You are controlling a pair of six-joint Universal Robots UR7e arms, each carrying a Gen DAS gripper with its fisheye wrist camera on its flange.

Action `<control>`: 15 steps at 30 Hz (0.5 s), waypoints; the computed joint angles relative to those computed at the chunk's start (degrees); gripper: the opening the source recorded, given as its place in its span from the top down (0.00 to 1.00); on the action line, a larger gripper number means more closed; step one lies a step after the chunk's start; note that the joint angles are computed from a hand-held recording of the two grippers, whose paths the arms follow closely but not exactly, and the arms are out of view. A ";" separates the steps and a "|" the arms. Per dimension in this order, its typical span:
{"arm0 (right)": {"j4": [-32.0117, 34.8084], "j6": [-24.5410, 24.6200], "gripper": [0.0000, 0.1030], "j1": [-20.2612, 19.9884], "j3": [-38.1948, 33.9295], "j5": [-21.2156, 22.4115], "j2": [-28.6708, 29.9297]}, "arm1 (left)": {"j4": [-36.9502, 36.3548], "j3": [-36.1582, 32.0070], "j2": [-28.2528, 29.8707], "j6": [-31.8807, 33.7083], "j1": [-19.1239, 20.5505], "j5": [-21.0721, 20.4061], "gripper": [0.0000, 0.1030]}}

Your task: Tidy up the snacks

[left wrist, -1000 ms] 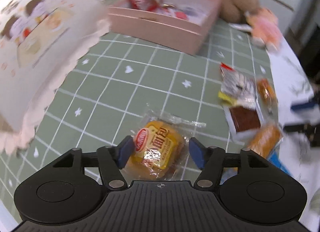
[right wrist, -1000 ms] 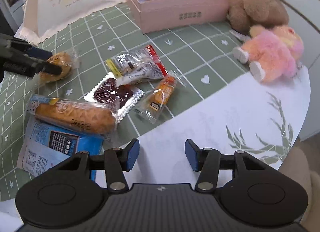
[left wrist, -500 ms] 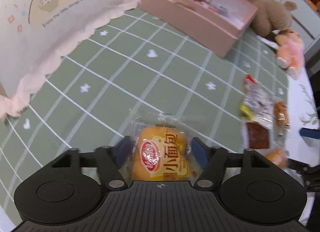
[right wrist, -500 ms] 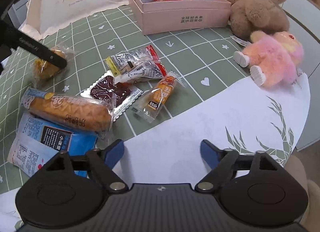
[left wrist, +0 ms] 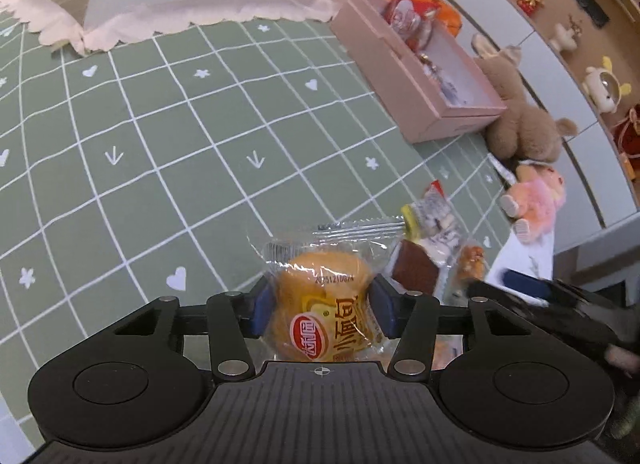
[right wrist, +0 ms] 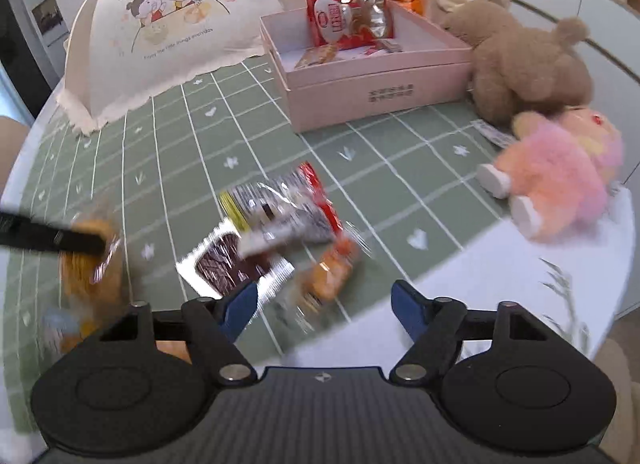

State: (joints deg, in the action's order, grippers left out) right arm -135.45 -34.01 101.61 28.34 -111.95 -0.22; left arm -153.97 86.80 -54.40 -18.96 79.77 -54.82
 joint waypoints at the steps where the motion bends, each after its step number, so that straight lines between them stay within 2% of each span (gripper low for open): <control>1: 2.64 0.75 0.47 0.16 -4.20 -0.85 2.25 | -0.52 0.27 -0.30 0.33 -0.28 -0.10 0.46; 3: 7.70 1.51 0.61 0.48 -13.40 -3.33 7.30 | -1.97 1.06 -0.89 1.50 -0.90 -0.36 0.47; 5: 7.90 -0.03 0.80 0.86 -14.72 -4.60 8.00 | -2.17 1.03 -1.18 2.38 -1.37 -0.98 0.47; 7: 4.25 -0.39 0.80 0.98 -8.16 -4.10 4.08 | -2.15 0.77 -1.46 2.89 -1.85 -2.27 0.47; 10: -1.93 -0.97 0.80 0.93 3.74 -0.85 -4.01 | -2.57 -1.05 -1.49 3.99 -2.51 -5.78 0.47; 12: -4.09 -0.67 0.80 0.95 7.19 0.75 -7.03 | -3.17 -4.28 -0.44 6.90 -3.37 -6.65 0.47; 15: -6.18 -0.05 0.80 0.94 8.18 2.76 -9.16 | -3.74 -12.21 2.94 12.82 -4.82 -5.92 0.47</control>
State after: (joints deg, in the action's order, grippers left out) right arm -141.63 -34.06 102.56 36.52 -109.20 -9.37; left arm -157.72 74.60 -51.46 -6.14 74.95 -60.73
